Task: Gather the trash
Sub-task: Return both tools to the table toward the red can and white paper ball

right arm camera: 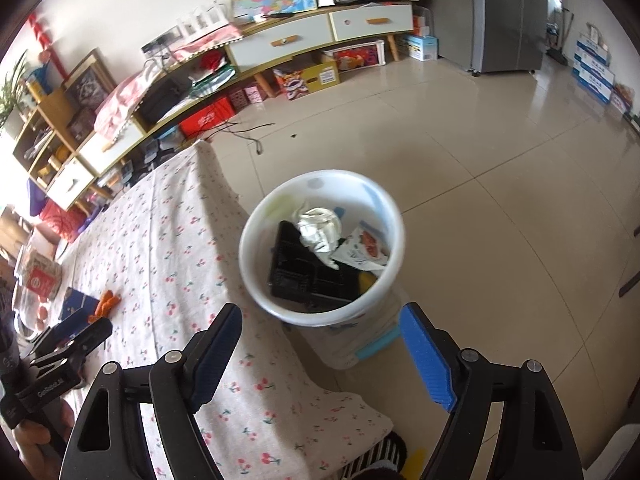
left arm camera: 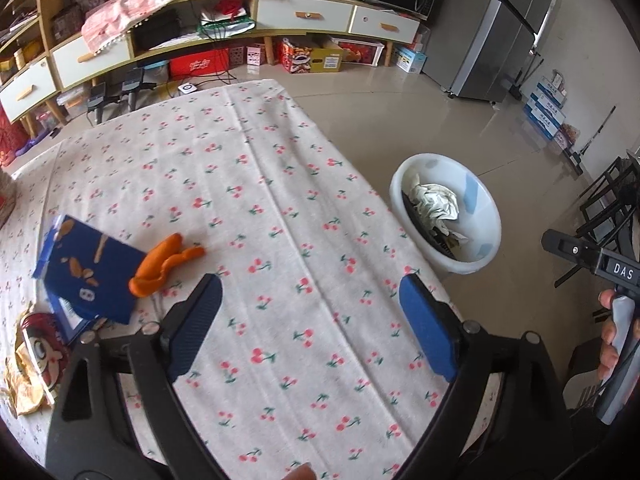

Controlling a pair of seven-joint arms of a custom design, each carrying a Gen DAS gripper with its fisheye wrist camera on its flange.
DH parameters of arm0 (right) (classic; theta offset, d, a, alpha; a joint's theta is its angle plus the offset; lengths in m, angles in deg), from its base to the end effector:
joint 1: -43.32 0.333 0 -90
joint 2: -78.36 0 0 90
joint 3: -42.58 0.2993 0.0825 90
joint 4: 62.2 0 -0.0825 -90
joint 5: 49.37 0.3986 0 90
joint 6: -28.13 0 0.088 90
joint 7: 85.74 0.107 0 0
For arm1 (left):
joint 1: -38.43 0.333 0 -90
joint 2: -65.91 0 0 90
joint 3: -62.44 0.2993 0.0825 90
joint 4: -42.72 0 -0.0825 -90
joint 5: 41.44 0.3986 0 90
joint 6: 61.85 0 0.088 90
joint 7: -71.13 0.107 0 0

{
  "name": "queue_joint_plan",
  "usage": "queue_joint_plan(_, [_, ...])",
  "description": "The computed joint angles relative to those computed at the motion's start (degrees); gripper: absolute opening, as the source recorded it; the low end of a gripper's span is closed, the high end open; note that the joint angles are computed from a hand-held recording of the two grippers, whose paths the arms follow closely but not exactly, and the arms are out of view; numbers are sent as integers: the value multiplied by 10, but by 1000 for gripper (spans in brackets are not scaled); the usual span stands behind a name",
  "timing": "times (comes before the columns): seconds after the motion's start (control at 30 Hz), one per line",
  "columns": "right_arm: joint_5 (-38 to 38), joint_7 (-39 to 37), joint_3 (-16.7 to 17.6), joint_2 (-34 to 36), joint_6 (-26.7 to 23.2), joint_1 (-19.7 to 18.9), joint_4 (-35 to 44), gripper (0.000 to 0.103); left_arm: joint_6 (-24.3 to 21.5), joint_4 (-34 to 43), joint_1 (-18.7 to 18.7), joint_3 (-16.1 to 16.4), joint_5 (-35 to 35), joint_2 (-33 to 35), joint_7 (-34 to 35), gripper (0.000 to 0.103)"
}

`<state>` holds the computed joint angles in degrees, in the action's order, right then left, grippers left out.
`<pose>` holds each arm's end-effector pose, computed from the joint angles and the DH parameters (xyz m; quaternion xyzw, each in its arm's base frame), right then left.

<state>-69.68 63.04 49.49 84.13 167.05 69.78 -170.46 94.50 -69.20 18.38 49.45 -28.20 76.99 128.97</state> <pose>0.5320 0.3462 0.4762 -0.6012 0.7581 -0.1320 0.2156 0.5430 -0.3556 0.4245 -0.6116 0.7344 -0.2705 0.1156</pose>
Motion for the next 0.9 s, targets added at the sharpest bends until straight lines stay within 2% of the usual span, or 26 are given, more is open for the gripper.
queue_joint_plan(0.43, [12,-50,5,110,-48,56,146,84,14,-189,71,12,-17,-159,-7,93])
queue_joint_plan(0.9, [35,-123,-14,278,-125,136,387,84,-14,-301,144,25,-17,-278,14,93])
